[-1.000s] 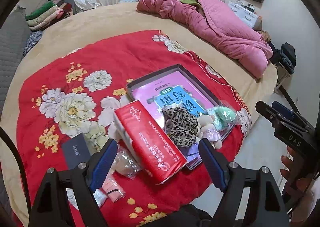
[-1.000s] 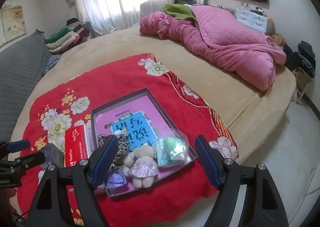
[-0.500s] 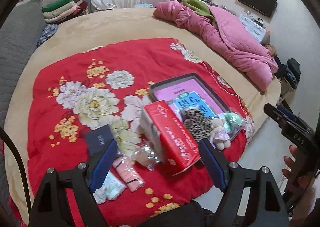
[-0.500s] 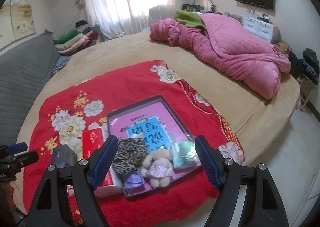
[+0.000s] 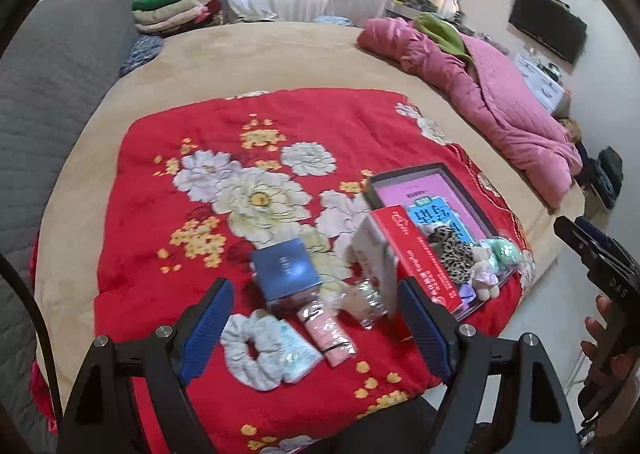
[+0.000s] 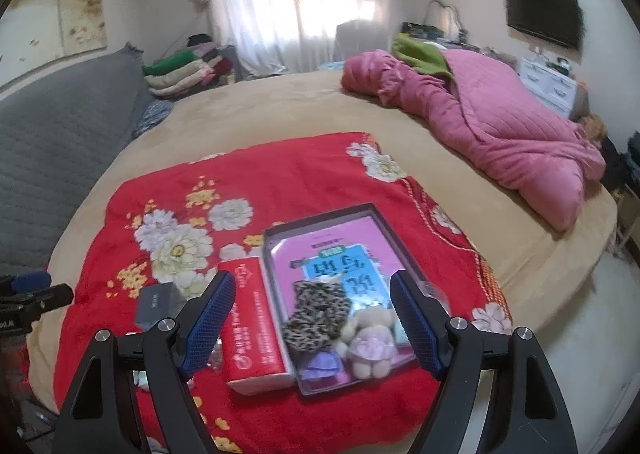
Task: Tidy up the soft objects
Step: 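Withdraw both open tools from the tray back toward the pile, then grasp the white floral scrunchie with the left tool while the right grasps the pink towel roll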
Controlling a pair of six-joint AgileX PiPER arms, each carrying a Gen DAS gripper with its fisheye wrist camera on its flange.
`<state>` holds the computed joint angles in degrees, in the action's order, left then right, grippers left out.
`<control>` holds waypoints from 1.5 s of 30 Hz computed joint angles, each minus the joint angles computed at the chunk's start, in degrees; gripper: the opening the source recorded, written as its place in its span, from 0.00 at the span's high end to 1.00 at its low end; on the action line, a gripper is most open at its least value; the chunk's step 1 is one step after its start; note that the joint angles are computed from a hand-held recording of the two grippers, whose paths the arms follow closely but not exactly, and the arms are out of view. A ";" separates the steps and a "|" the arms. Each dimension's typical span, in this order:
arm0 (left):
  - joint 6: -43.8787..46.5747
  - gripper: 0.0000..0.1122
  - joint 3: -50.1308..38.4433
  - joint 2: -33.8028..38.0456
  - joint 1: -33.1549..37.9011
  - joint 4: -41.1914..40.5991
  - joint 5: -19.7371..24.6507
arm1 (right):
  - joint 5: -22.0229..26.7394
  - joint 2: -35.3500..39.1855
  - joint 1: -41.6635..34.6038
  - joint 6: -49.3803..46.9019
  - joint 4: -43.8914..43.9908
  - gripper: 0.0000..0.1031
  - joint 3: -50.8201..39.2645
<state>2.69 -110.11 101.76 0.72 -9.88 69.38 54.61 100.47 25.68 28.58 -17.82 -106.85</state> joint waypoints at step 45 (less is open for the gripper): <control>7.40 0.26 27.79 -5.02 14.36 -5.28 -11.83 | 2.29 16.82 14.72 -8.16 7.53 0.22 -9.34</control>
